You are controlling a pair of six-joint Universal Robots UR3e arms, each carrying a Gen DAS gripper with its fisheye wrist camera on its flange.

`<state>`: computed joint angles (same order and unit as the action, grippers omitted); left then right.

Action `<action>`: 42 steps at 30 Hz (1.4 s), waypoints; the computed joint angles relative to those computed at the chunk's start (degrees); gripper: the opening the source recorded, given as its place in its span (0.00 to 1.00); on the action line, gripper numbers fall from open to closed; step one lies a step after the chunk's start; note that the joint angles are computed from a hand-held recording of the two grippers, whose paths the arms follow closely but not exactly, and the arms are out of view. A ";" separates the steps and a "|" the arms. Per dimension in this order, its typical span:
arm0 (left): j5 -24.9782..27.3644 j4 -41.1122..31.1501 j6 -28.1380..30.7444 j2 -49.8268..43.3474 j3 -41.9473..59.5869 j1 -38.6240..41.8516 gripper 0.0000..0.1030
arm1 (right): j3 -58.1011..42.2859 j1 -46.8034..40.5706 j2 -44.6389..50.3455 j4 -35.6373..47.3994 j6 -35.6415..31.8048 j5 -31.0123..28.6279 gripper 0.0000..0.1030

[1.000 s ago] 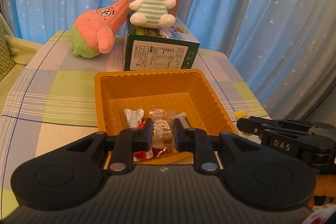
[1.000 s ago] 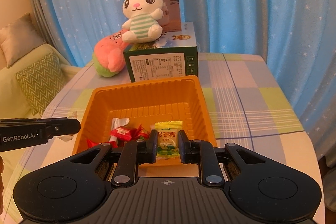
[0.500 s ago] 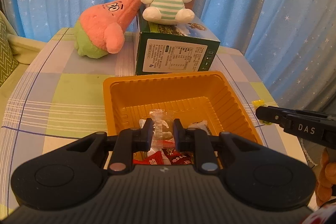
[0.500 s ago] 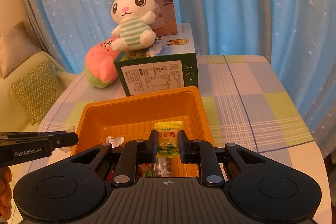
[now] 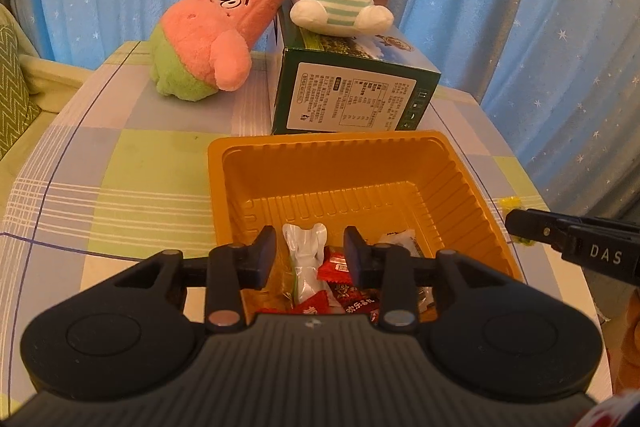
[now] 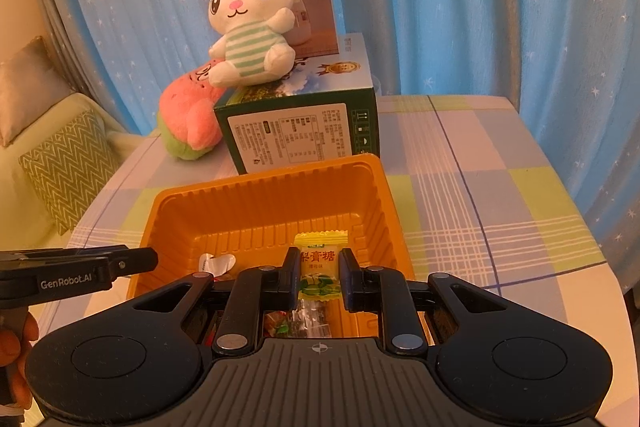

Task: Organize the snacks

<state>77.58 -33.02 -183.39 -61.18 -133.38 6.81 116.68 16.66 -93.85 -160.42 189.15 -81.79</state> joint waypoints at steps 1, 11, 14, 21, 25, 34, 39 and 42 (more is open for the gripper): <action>-0.19 -0.22 0.19 0.39 -0.14 0.21 0.31 | -0.03 0.00 0.05 -0.02 0.07 0.00 0.20; -0.97 -0.84 1.29 2.47 -0.96 0.99 0.31 | -1.89 0.26 1.85 0.26 0.48 0.51 0.20; -1.29 -0.81 1.34 2.97 -1.43 1.30 0.31 | -3.03 0.50 3.32 -0.13 0.57 0.21 0.20; -1.39 -0.34 1.96 4.69 -3.07 2.08 0.41 | -4.24 -0.23 6.14 -1.44 1.34 0.59 0.45; -1.44 -1.16 2.07 7.44 -4.54 2.56 0.53 | -1.64 -1.14 4.00 -2.63 1.82 1.12 0.53; 1.60 -6.59 -0.46 16.57 -6.55 0.41 0.86 | 4.45 -3.04 -5.19 2.39 1.35 2.04 0.53; 3.21 -13.88 -1.27 23.13 -5.37 -1.84 0.93 | 7.52 -3.49 -12.76 7.82 1.47 2.20 0.55; 4.96 -18.62 -3.10 27.03 -4.06 -3.82 0.97 | 9.07 -3.21 -17.50 11.41 1.05 2.28 0.55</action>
